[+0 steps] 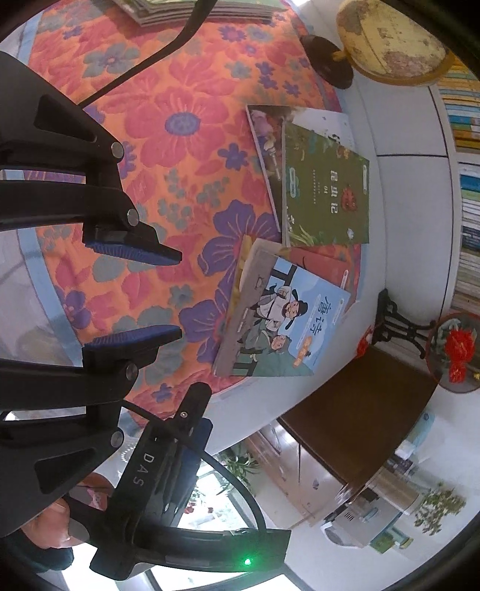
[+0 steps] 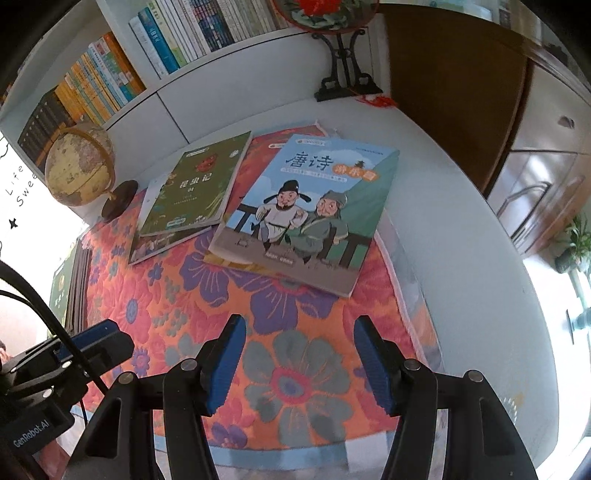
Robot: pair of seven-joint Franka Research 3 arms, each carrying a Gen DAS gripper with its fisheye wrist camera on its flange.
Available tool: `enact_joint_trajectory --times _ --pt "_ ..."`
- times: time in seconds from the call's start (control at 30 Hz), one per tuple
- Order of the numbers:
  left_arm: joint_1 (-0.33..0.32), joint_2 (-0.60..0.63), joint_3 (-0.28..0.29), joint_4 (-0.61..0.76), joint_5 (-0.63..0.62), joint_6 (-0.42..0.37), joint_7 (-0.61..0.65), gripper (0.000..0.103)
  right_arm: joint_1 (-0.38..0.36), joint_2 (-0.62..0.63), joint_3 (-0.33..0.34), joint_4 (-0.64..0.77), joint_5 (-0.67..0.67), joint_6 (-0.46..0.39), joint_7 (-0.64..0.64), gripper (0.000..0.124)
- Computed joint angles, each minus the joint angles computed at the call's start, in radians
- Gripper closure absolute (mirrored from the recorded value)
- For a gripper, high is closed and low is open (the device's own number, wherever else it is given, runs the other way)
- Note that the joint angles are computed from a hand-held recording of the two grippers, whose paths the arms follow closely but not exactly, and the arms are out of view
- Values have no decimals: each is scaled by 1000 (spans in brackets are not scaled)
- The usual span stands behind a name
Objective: Organize books
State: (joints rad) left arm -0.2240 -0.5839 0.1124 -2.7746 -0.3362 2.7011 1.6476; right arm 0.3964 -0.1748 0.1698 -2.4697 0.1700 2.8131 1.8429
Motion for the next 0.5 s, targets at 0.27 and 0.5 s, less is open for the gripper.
enact_joint_trajectory --times 0.27,0.5 --pt "-38 157 25 96 -37 54 58 67 -11 96 -30 90 15 -15 -89 65" --pt "-16 429 29 323 -144 -22 237 64 -35 199 -57 176 21 -67 -6 65"
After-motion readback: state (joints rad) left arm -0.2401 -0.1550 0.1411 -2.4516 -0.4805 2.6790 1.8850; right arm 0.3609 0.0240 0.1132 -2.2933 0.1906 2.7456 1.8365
